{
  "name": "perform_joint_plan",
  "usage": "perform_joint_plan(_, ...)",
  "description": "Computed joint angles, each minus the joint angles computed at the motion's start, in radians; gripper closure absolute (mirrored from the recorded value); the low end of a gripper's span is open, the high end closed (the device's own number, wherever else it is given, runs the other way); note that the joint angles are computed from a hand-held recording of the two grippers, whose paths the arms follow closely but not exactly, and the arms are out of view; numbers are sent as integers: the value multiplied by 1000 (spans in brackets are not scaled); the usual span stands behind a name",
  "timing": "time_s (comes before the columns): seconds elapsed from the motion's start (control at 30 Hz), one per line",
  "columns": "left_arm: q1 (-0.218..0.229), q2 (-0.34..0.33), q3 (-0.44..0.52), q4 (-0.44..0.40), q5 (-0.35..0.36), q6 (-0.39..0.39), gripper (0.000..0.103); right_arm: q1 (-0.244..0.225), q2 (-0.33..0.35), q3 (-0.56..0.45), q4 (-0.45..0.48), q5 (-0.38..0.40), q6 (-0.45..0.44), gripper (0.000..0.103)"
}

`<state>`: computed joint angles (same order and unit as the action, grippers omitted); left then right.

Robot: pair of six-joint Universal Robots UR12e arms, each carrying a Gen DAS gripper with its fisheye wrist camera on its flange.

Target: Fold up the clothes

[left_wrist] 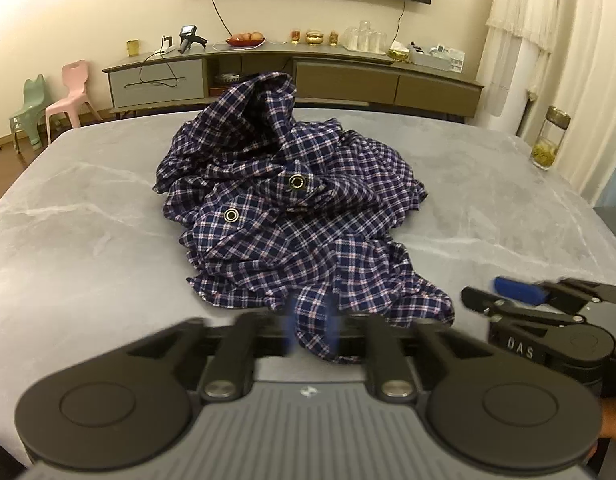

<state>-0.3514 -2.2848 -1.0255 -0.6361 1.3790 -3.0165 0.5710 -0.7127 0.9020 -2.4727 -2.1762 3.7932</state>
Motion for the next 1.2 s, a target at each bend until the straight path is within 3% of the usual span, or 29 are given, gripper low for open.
perform_joint_plan(0.03,0,-1,1,-3,1,1,39,0,1,0,2,-2,4,42)
perform_joint_plan(0.07,0,-2,0,1,-1,0,32,0,2,-1,0,-7,4,38)
perform_joint_plan(0.47,3,-42,47,-52,9,34,16,-4,4,-5,28,-3,24,27)
perform_joint_plan(0.53,5,-69,82,-28,43,21,13,-4,3,2,-11,-19,16,17)
perform_joint_plan(0.6,4,-104,136,-23,84,-2,12,-9,20,-22,-52,-6,-45,11)
perform_joint_plan(0.7,4,-162,226,-49,98,-2,12,-21,62,-91,-71,65,-179,11)
perform_joint_plan(0.77,-1,-204,285,-53,114,35,17,-32,95,-146,-34,133,-234,17)
perform_joint_plan(0.8,0,-223,315,-64,97,57,33,-37,110,-174,6,165,-239,42)
perform_joint_plan(0.83,1,-244,347,-76,80,79,59,-43,124,-204,55,192,-241,79)
perform_joint_plan(0.87,2,-264,378,-85,63,98,71,-46,135,-227,89,201,-247,82)
perform_joint_plan(0.93,22,-263,388,-14,-18,48,90,-42,137,-235,86,125,-272,99)
perform_joint_plan(1.03,65,-217,330,196,-168,-73,91,-25,89,-157,-59,-72,-297,101)
perform_joint_plan(1.07,78,-203,317,213,-195,-93,91,-20,72,-130,-105,-128,-302,101)
perform_joint_plan(1.13,90,-200,328,121,-186,-94,88,-19,33,-71,-135,-176,-271,101)
perform_joint_plan(1.2,93,-220,354,-89,-175,-25,87,-38,15,-51,-35,-108,-165,100)
